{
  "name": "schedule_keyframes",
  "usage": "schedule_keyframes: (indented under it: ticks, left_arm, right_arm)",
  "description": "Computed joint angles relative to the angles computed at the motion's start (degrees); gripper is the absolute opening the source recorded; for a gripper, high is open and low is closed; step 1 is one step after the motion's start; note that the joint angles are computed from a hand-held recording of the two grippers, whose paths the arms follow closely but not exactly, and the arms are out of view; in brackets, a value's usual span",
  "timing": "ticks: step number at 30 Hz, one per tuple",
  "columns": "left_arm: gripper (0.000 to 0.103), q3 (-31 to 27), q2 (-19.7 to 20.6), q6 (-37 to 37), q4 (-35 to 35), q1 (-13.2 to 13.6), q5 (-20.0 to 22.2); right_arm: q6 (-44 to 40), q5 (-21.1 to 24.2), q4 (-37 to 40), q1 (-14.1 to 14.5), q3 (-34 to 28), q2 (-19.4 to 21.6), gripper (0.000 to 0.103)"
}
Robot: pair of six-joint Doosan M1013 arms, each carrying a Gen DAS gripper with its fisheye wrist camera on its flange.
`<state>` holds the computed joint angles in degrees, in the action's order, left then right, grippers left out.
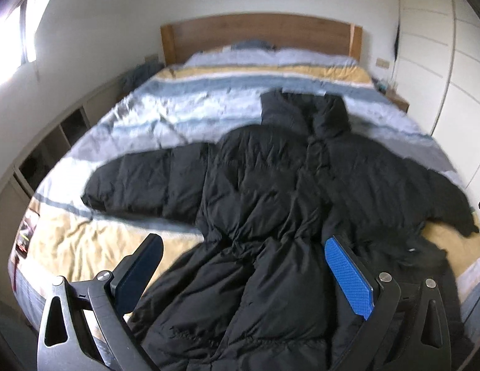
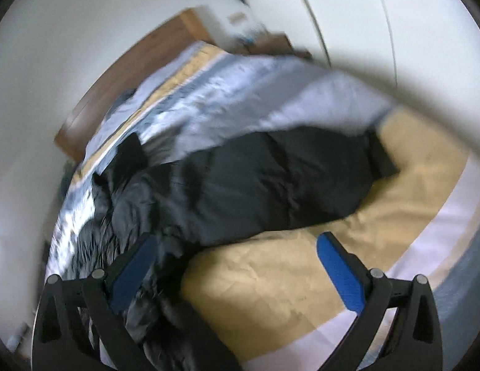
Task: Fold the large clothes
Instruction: 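Grasp the coat sleeve with the right gripper and lift it up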
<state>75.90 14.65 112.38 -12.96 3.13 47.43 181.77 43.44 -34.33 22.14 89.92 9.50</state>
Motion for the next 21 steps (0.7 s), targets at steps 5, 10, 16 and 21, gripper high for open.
schedule_keyframes:
  ticks: [5,10,16,21]
  left_arm:
    - [0.103,0.29,2.0,-2.62,3.33,-0.42,-0.08]
    - [0.103,0.02,3.32,-5.07,4.78,-0.41,-0.44]
    - [0.103,-0.98,4.4,-8.06,3.97,0.54,0.13]
    - [0.103,-1.93,4.76,-9.37,1.67,1.54,1.72]
  right_arm:
    - [8.8,-10.02,2.29,-3.95,5.66,0.81,0.103]
    - [29.13,-15.51,-8.9,-5.92,10.3,0.86,0.103]
    - [58.24,-15.67,-30.39,-7.02,14.16,0.54,0.09]
    - [59.98,-14.98,-31.64,-7.78,14.16,0.65,0.028]
